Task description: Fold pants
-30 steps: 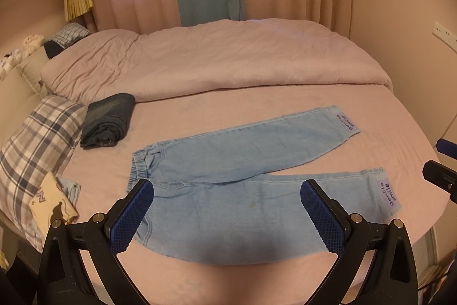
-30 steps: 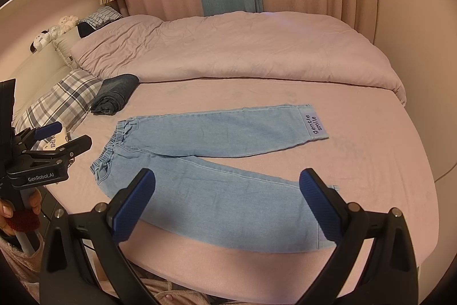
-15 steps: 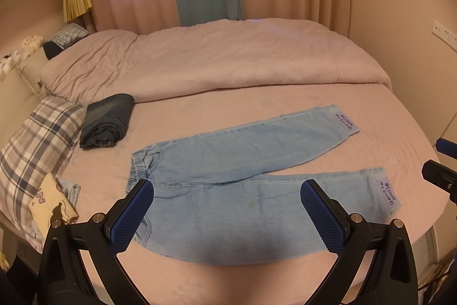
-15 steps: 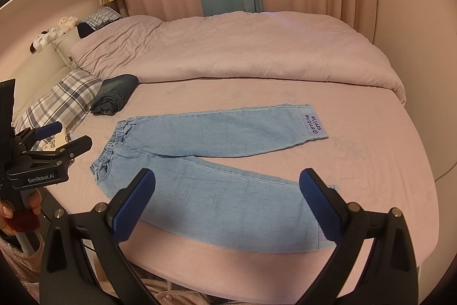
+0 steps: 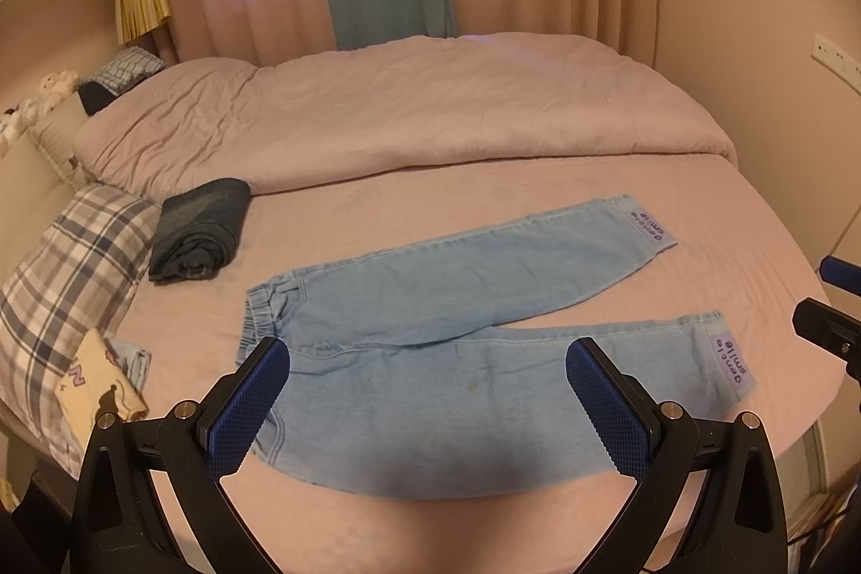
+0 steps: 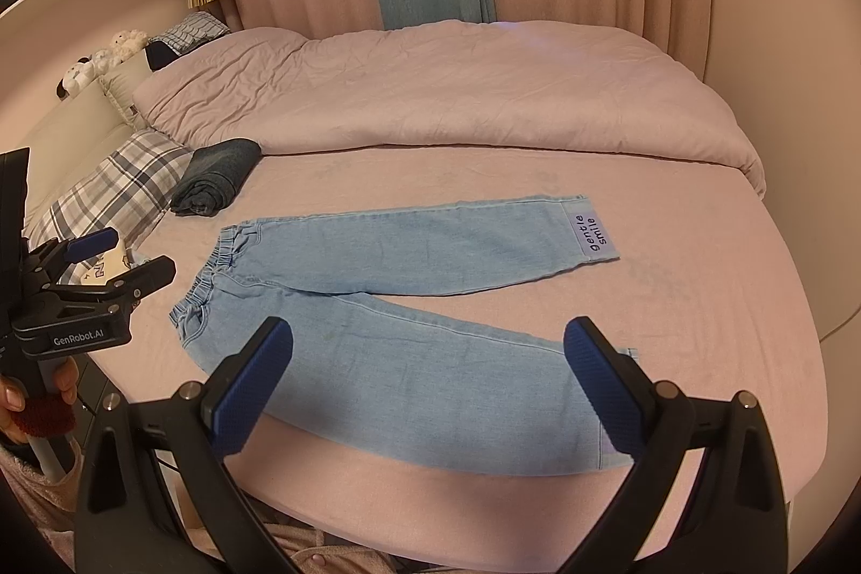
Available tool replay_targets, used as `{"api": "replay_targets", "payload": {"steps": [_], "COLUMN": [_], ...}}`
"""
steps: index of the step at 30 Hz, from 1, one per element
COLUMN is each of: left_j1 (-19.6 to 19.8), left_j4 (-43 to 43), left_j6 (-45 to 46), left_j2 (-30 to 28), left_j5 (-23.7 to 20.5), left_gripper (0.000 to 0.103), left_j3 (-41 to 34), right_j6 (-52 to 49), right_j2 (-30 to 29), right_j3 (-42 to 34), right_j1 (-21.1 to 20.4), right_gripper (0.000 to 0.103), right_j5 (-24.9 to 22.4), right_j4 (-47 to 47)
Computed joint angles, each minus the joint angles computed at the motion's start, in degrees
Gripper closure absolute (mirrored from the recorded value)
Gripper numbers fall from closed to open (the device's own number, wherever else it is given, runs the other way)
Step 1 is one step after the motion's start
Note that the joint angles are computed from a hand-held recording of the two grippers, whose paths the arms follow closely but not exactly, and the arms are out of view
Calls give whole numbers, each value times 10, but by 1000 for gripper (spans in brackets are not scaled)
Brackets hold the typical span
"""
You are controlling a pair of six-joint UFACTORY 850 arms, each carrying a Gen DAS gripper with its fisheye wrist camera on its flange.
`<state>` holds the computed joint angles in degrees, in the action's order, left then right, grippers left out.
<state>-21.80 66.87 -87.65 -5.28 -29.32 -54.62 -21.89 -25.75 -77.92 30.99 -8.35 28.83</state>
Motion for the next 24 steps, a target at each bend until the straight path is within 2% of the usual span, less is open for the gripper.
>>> {"api": "replay_targets", "payload": {"steps": [19,24], "left_j1": [-2,6], "left_j4": [-4,-6], "left_j6": [7,11], "left_j2": [-5,-7], "left_j5": [-1,21], "left_gripper": [0,0], "left_j3": [-5,-3], "right_j6": [-10,-20], "right_j2": [-3,-6], "right_j3": [1,0], "right_j1": [-1,-2], "right_gripper": [1,1], "right_j5": [2,1], "right_j4": [8,19]}}
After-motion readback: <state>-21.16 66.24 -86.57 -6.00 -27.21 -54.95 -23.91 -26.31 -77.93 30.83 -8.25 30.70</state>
